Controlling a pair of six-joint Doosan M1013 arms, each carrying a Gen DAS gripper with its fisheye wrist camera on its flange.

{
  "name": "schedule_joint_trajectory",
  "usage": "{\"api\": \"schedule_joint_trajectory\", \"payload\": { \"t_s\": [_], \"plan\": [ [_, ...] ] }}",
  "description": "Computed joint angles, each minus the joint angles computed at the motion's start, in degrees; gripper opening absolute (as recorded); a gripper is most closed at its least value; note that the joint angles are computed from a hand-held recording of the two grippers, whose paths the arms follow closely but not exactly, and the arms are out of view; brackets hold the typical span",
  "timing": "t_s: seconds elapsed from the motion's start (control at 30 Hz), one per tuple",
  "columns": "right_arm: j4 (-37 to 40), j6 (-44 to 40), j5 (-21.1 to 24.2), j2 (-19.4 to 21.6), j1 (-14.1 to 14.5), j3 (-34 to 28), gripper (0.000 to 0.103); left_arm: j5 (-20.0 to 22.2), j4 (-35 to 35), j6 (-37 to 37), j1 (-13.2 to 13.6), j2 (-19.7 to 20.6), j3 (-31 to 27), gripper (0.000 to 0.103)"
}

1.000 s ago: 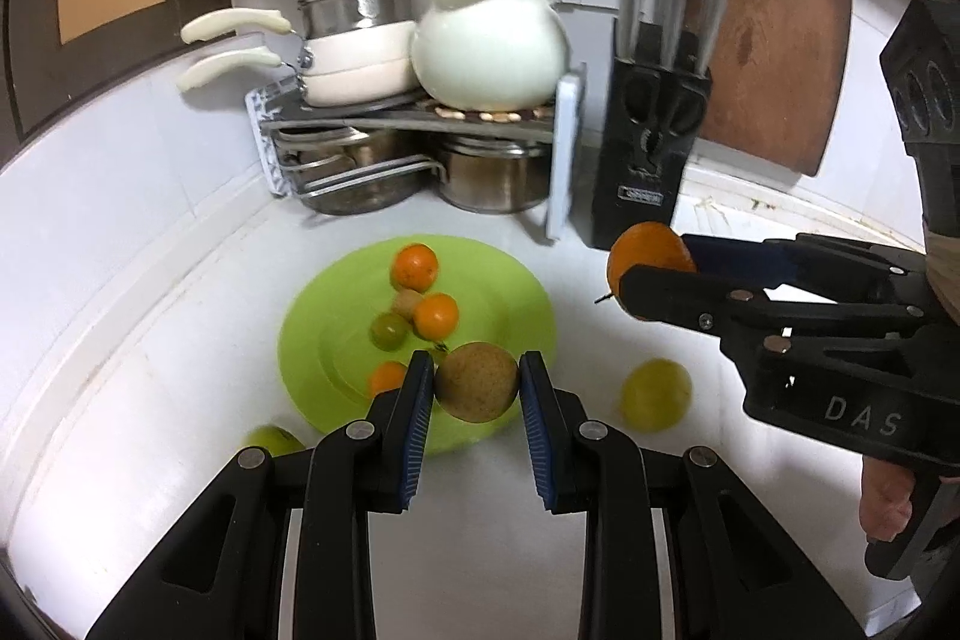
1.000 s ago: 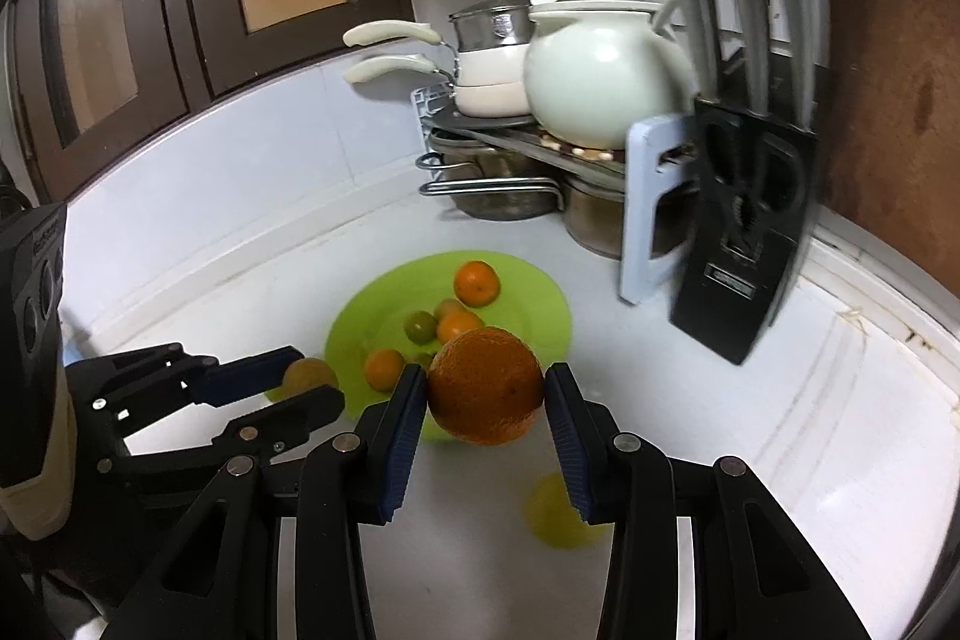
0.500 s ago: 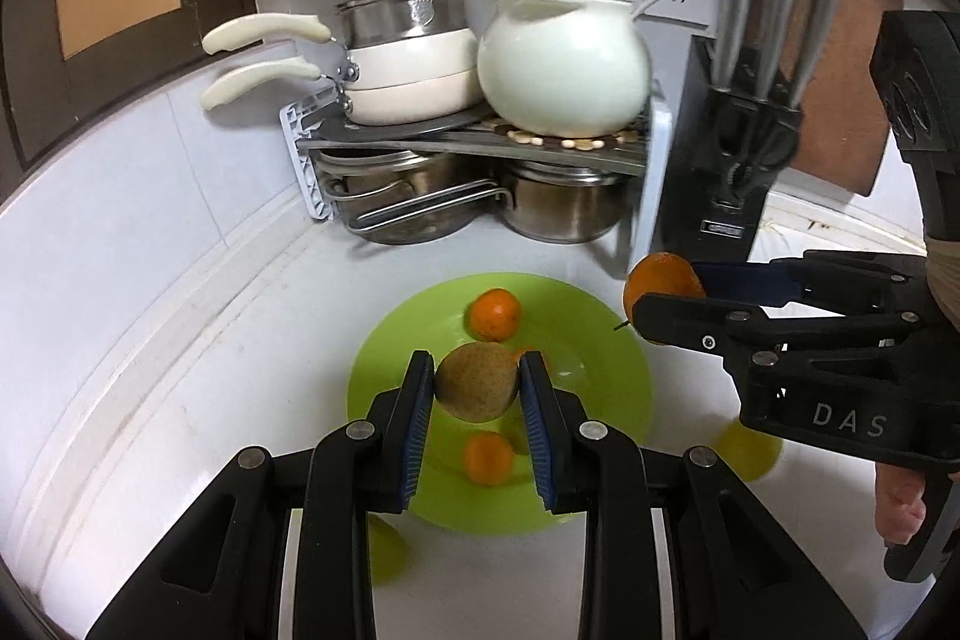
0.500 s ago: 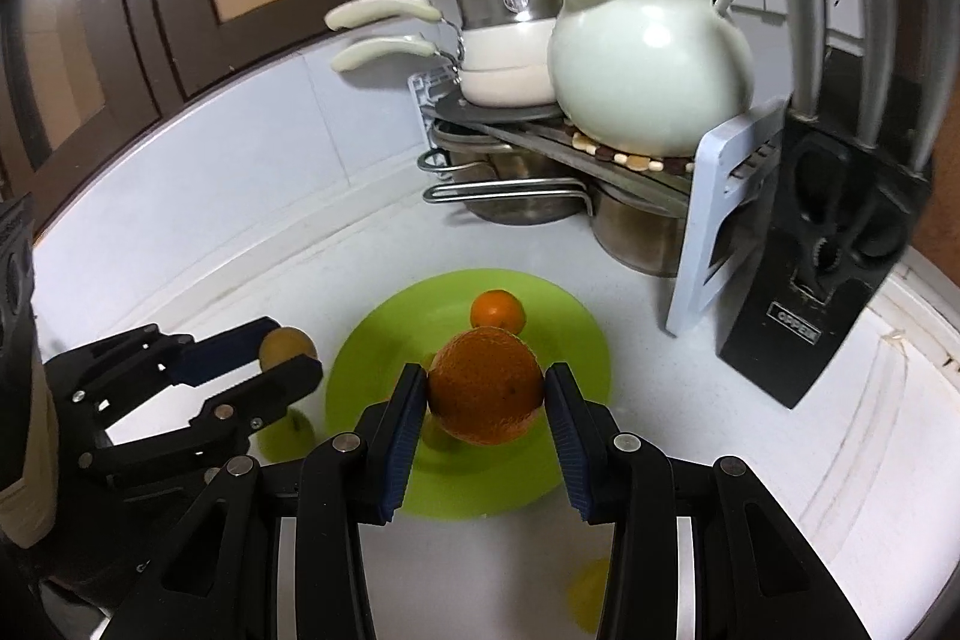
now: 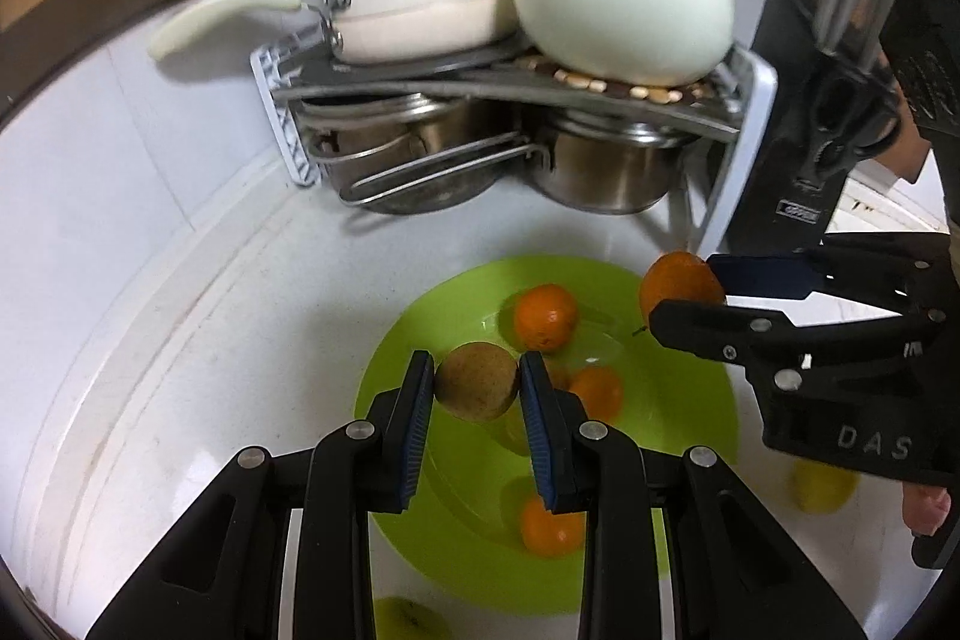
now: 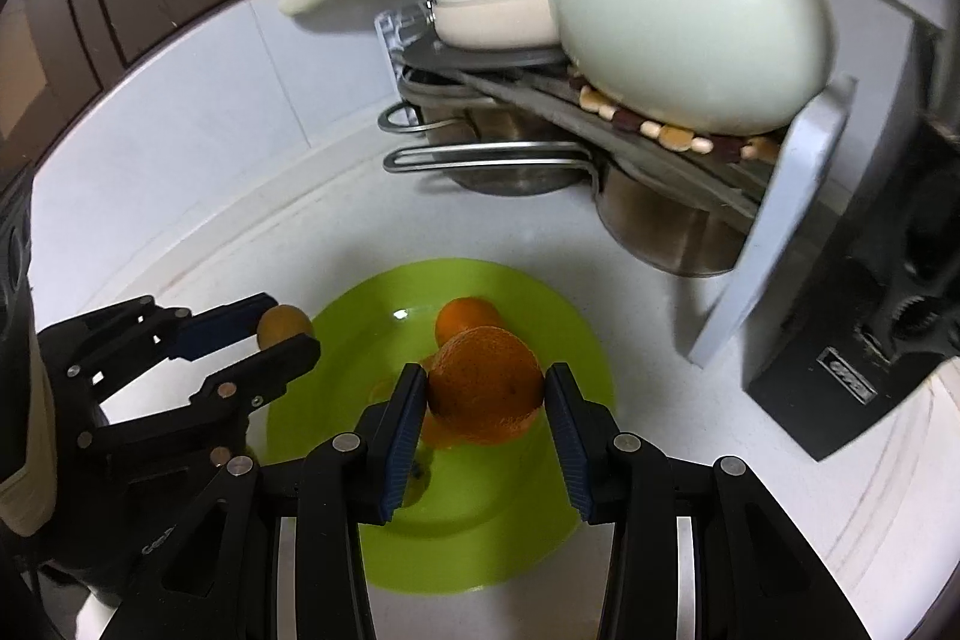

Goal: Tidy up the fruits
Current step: 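Carry the kiwi and orange onto the green plate and open both tools, then pull both open tools back toward the large green pomelo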

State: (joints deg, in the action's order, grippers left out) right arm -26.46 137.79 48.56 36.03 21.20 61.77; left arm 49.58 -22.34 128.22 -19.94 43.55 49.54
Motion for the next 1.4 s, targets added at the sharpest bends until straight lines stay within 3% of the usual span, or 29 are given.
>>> {"api": "schedule_joint_trajectory", "payload": {
  "t_s": [0.23, 0.57, 1.07, 1.4],
  "plan": [
    [1.6, -3.3, 2.9, 2.1, -0.6, -2.9, 0.042, 6.3, 1.9, -2.2, -0.1, 4.2, -6.4, 0.03],
    [4.8, -6.0, 4.9, 3.6, -1.6, -4.8, 0.042, 8.6, 2.7, -2.8, -0.2, 6.0, -9.1, 0.03],
    [2.6, -5.0, 3.2, 2.3, -1.1, -3.0, 0.043, 6.9, 2.4, -3.7, -0.1, 4.4, -6.9, 0.034],
    [-0.2, -2.0, 1.0, 0.3, 0.0, -0.6, 0.043, 3.5, 0.3, -4.1, 0.4, 0.9, -2.3, 0.035]
  ]
}}
